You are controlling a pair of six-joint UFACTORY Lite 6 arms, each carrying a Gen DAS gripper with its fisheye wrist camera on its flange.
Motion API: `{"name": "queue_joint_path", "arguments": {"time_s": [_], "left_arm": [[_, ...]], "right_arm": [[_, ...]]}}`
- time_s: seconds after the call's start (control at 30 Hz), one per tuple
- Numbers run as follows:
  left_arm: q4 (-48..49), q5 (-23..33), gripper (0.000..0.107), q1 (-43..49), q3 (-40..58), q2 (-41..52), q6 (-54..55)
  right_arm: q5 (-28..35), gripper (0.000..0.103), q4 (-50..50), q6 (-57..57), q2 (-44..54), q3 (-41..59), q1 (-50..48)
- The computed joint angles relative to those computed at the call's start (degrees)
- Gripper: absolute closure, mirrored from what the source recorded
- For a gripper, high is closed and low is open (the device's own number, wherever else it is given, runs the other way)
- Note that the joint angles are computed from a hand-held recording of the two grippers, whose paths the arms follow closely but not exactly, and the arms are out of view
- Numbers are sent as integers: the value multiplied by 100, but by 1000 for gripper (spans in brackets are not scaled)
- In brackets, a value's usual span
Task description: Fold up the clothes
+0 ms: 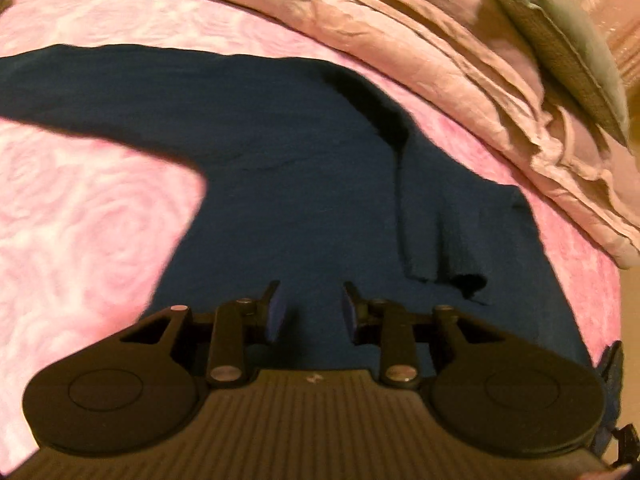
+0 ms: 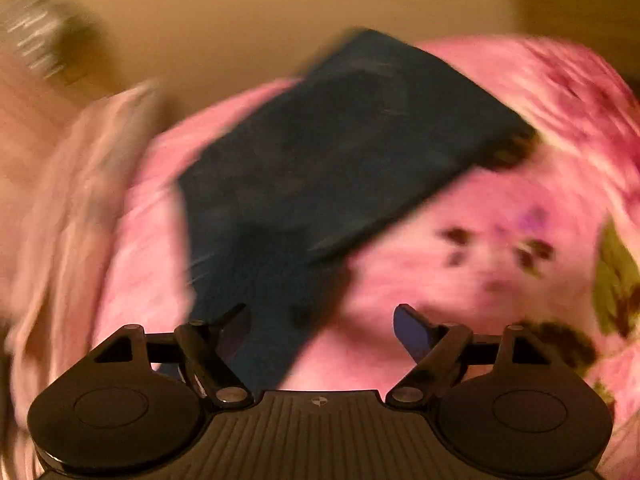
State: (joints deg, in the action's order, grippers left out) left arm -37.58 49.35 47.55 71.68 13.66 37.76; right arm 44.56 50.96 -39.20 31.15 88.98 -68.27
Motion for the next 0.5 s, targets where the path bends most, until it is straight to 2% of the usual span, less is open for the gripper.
{"name": "queue_joint_path", "arguments": {"time_s": [0.07,0.13,0.17,0.2,0.23,0.37,0.5], "left_arm": [[-261,11,78,-212,193,301,121],[-588,49,76,-472,452,683,221],[-755,92,72,-582,596,890,285],[-930,151,68,-683,757,1113,361],[-1084,156,66,-783,902,1325,429],[-1299,49,66,-1065,1593,2242,279],[-1234,181,68,-1151,2129,2952,-18]], "right_arm": [[860,22,76,-704,-384,-378,338],[1553,23,23,-1039,-554,-721,1067],[1825,27,153,-1188,-589,-927,1533],[2003,42,287,-1236,-528,-1040,2015],[2117,45,392,-1170,-398,-1080,2563],[1969,45,1051,-1168,270,-839,4436],[1489,46,1000,-523,1274,-139,5528]]}}
